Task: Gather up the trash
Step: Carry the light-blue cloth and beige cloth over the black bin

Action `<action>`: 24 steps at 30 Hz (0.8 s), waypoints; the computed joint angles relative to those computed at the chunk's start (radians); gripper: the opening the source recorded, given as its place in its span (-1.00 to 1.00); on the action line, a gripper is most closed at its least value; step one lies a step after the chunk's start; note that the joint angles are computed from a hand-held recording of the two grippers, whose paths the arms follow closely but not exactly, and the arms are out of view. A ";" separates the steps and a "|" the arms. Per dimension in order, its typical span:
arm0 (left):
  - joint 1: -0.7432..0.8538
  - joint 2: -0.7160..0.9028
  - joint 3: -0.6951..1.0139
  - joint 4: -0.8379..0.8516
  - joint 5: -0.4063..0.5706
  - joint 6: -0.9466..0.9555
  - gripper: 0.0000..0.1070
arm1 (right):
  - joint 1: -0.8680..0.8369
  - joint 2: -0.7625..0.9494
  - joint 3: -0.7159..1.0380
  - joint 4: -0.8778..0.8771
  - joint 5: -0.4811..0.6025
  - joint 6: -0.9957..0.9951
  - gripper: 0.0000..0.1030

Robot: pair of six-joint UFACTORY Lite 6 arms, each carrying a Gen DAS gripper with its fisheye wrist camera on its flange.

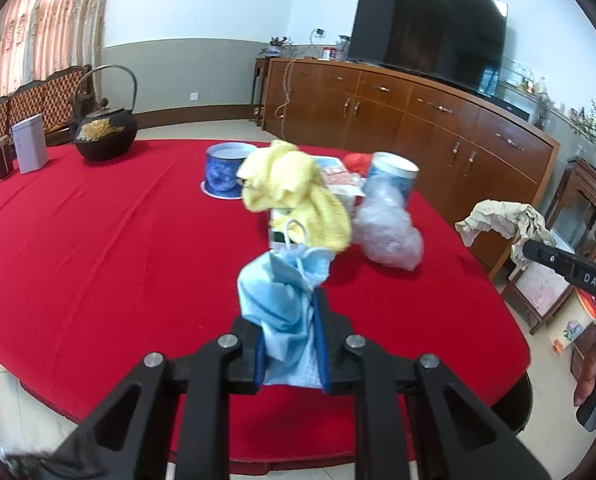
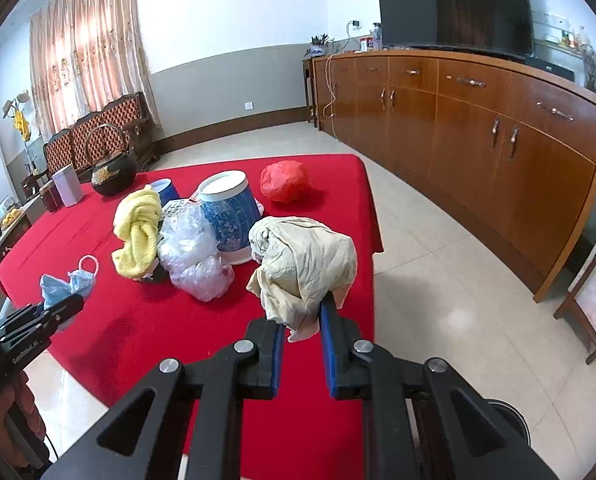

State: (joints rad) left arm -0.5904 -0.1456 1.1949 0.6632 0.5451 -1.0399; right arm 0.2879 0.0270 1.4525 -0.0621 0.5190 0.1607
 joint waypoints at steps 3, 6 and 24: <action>-0.048 0.008 0.018 0.007 0.020 -0.012 -0.62 | -0.016 -0.108 -0.094 -0.003 0.004 0.009 -0.66; -0.119 0.021 0.046 0.043 0.060 -0.054 -0.62 | -0.042 -0.219 -0.185 -0.003 0.015 0.011 -0.66; -0.522 0.231 0.318 0.170 0.285 -0.213 -0.62 | -0.711 -0.735 -0.547 0.542 0.256 -0.717 -0.66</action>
